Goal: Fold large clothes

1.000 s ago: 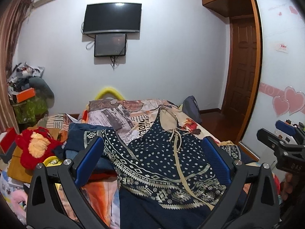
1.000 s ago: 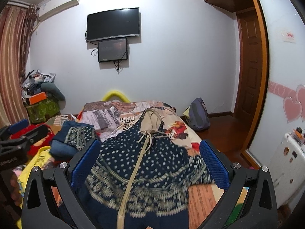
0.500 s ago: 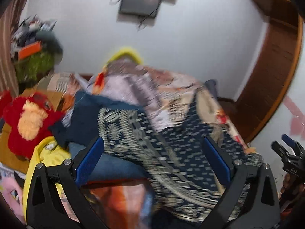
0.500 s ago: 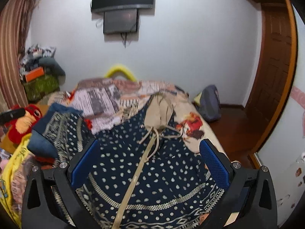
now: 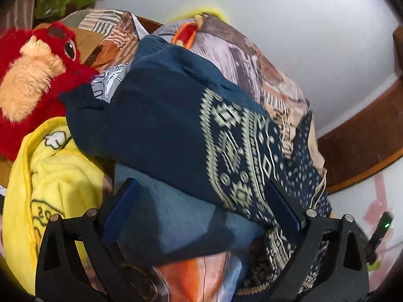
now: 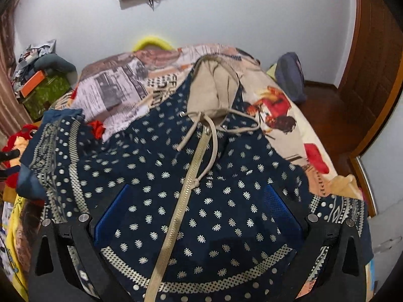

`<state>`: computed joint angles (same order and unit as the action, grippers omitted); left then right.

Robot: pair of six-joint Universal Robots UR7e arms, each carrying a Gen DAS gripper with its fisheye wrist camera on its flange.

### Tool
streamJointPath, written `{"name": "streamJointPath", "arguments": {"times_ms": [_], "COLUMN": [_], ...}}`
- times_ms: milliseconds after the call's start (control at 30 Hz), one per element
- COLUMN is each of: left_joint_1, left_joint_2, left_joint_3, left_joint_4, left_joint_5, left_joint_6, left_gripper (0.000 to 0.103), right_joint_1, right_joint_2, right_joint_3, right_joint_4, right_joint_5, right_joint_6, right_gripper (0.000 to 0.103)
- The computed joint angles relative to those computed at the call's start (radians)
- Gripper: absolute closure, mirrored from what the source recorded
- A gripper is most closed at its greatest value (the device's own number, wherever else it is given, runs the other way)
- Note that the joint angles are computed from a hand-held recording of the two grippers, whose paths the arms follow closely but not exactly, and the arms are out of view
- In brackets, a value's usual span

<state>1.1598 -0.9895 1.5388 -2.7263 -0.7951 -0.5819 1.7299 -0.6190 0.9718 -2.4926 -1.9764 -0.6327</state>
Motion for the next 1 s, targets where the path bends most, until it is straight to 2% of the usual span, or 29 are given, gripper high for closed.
{"name": "streamJointPath", "arguments": {"times_ms": [133, 200, 333, 367, 467, 533, 600, 700, 800, 900, 1000], "left_joint_1": [0.034, 0.047, 0.068, 0.065, 0.044, 0.018, -0.002, -0.024, -0.055, -0.089, -0.123], "left_joint_2": [-0.003, 0.003, 0.012, 0.020, 0.050, 0.078, 0.103, 0.120, 0.138, 0.184, 0.254], "left_joint_3": [0.000, -0.016, -0.038, -0.050, -0.089, -0.123, -0.158, -0.171, -0.202, -0.270, -0.373], "left_joint_4": [-0.103, -0.106, -0.118, -0.112, -0.037, 0.077, 0.225, 0.264, 0.228, 0.105, -0.027], "left_joint_5": [-0.067, -0.077, -0.093, -0.069, 0.056, 0.193, 0.320, 0.412, 0.462, 0.488, 0.475], "left_joint_6": [0.040, 0.028, 0.010, 0.015, 0.010, -0.005, -0.033, 0.004, 0.071, 0.240, 0.429], "left_gripper": [0.005, 0.011, 0.012, 0.014, 0.035, 0.060, 0.072, 0.099, 0.100, 0.100, 0.100], "right_joint_1": [-0.007, -0.009, -0.015, -0.016, -0.018, -0.018, -0.018, -0.018, -0.018, -0.018, -0.018], "right_joint_2": [0.036, 0.049, 0.064, 0.065, 0.067, 0.066, 0.061, 0.047, 0.027, 0.008, -0.008], "right_joint_3": [-0.045, -0.065, -0.090, -0.094, -0.100, -0.099, -0.092, -0.078, -0.059, -0.048, -0.040], "right_joint_4": [0.032, 0.046, 0.068, 0.071, 0.082, 0.082, 0.075, 0.067, 0.054, 0.037, 0.021], "right_joint_5": [-0.015, -0.020, -0.017, -0.016, -0.016, -0.017, -0.022, -0.021, -0.016, -0.005, 0.007], "right_joint_6": [0.011, 0.019, 0.038, 0.042, 0.057, 0.062, 0.065, 0.067, 0.061, 0.050, 0.045], "right_gripper": [0.000, 0.000, 0.000, 0.000, 0.000, 0.000, 0.000, 0.000, 0.000, 0.000, 0.000]}}
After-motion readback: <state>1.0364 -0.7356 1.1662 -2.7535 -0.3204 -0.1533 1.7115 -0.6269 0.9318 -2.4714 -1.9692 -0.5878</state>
